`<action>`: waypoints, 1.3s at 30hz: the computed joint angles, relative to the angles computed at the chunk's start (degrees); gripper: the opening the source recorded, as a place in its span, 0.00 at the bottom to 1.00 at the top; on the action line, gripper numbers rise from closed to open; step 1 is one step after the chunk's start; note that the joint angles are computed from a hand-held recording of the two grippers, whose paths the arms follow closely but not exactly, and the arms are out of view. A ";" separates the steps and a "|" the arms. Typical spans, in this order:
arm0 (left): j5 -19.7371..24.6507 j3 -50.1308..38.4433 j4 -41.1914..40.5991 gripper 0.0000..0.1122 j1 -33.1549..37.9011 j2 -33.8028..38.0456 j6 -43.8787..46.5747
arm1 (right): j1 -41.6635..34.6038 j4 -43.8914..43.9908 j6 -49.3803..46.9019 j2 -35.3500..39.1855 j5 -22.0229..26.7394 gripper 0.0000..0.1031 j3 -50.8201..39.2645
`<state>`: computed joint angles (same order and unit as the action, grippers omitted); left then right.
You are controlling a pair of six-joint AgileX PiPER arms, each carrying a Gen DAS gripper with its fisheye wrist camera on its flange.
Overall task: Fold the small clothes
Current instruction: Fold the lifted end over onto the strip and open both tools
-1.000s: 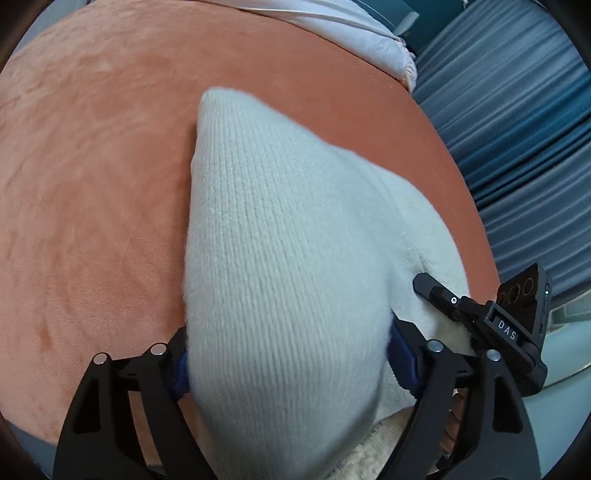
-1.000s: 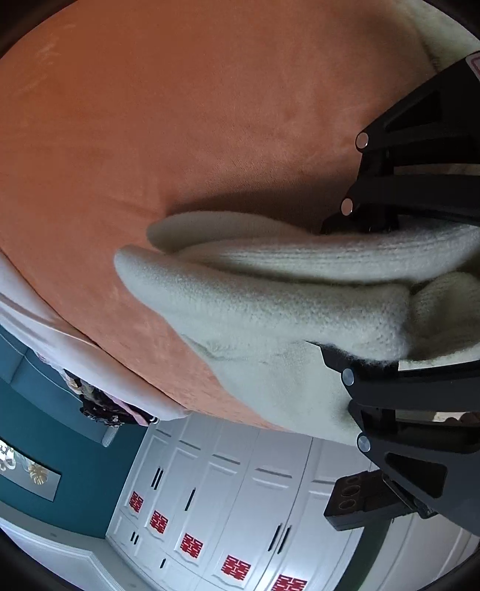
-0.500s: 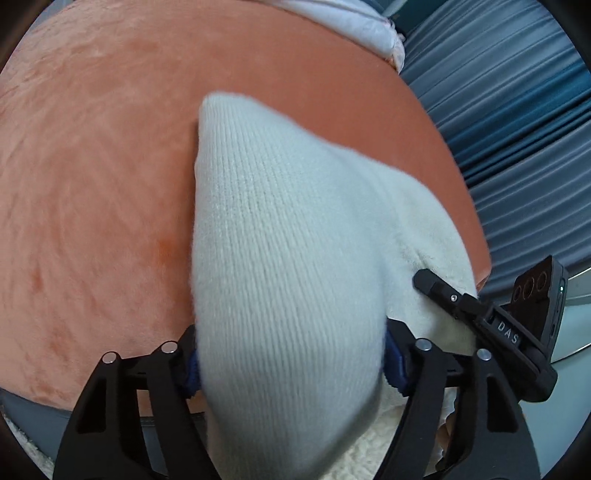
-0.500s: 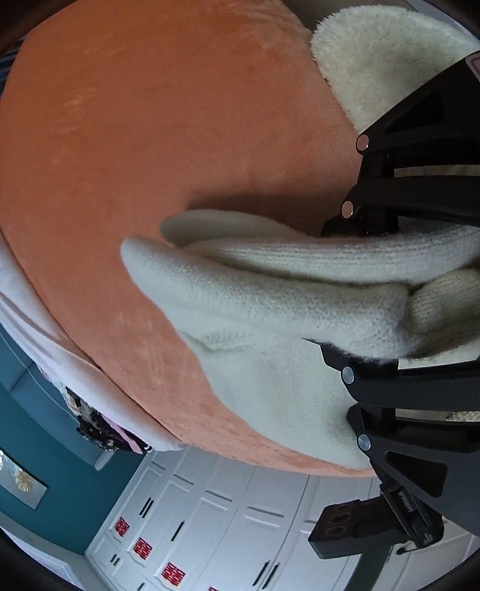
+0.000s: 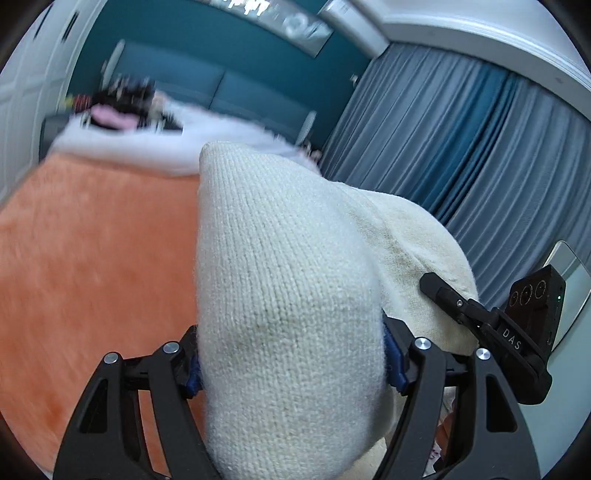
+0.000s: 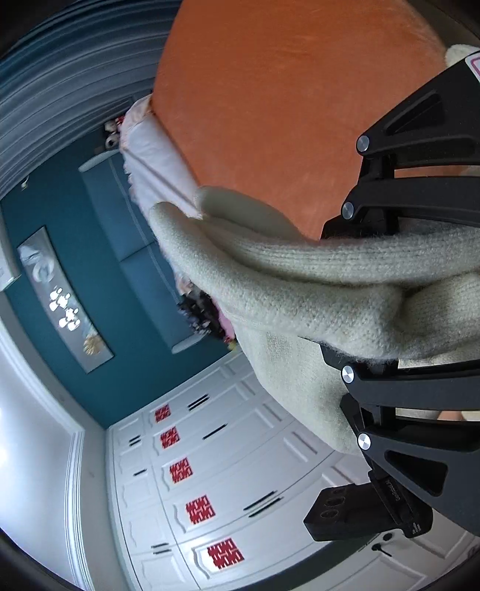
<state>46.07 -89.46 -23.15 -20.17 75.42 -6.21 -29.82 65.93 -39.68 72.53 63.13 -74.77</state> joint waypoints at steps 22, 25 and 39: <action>-11.33 40.67 -14.65 0.76 25.19 1.79 20.09 | 24.03 -10.80 0.46 21.31 -28.91 0.68 20.91; -12.23 38.02 -13.45 0.81 24.79 6.37 18.49 | 25.61 -13.97 5.87 27.14 -27.49 0.73 15.18; -8.04 33.08 -21.17 0.42 28.22 11.46 31.80 | 29.54 -3.50 -3.55 23.15 -27.03 0.22 13.87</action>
